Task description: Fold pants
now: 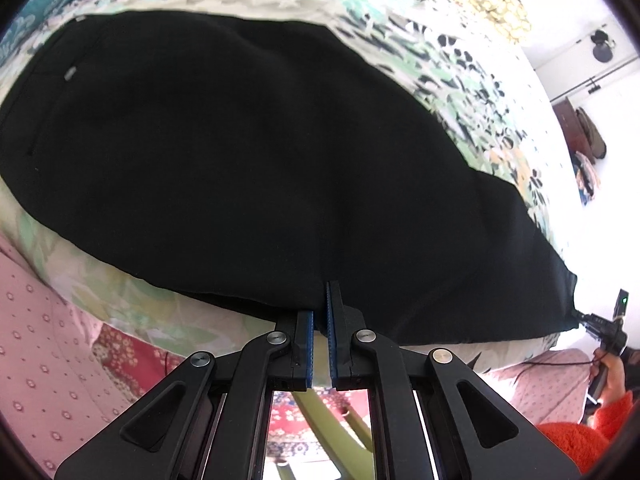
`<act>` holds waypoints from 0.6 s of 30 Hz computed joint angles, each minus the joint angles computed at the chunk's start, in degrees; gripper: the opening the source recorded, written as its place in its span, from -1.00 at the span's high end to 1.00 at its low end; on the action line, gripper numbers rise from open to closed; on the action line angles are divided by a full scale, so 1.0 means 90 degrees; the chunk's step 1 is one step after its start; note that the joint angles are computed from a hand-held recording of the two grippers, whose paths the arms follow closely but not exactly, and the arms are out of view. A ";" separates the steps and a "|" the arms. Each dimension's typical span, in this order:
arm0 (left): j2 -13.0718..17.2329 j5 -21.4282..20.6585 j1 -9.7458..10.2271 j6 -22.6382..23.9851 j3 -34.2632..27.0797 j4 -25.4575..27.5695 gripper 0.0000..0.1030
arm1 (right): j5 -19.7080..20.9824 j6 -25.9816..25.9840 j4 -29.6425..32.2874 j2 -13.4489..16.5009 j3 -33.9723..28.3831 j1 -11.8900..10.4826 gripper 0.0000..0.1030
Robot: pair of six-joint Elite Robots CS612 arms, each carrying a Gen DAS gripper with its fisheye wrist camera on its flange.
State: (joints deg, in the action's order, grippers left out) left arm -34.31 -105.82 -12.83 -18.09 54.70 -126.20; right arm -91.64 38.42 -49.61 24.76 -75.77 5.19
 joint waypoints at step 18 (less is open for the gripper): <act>0.0040 0.0066 0.0000 -0.0028 -0.0060 0.0297 0.66 | -0.0299 -0.0107 0.0399 -0.0166 0.0362 0.0073 0.78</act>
State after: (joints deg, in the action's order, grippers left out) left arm -33.95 -105.22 -12.83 -18.34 54.16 -123.53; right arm -94.33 37.46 -46.02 23.26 -72.51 5.84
